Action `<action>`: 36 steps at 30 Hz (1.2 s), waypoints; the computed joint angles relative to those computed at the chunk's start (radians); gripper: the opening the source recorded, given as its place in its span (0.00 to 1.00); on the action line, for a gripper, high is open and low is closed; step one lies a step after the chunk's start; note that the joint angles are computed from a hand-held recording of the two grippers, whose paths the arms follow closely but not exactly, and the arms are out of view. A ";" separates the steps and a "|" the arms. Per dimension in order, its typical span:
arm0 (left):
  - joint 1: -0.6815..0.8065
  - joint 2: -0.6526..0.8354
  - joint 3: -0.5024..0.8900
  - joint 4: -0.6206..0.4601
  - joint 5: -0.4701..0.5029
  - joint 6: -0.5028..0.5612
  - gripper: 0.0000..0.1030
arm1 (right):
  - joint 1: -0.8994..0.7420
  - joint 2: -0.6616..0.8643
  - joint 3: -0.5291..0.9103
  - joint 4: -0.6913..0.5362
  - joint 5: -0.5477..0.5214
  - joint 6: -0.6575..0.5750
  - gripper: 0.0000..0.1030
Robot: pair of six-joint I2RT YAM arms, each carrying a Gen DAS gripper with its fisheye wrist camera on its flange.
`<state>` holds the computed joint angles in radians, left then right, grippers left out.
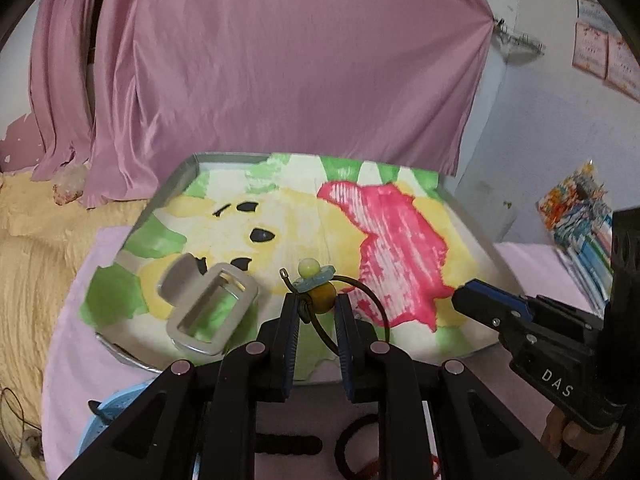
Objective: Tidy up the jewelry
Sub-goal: 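Place the bead hair tie and gold charm into the tray, open both tools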
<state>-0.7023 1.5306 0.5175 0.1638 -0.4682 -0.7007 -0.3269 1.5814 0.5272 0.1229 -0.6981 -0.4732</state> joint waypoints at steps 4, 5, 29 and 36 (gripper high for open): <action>0.008 0.031 0.026 -0.030 0.014 -0.003 0.17 | 0.039 0.084 0.052 -0.007 0.026 0.017 0.12; 0.008 0.038 0.033 -0.037 0.017 -0.001 0.17 | 0.044 0.097 0.060 -0.007 0.032 0.017 0.12; -0.004 0.001 0.015 -0.064 0.036 -0.046 0.52 | 0.054 0.154 0.105 -0.047 0.100 0.007 0.26; -0.098 -0.110 -0.055 -0.071 -0.081 -0.108 0.72 | -0.041 0.037 0.008 0.004 0.004 0.003 0.51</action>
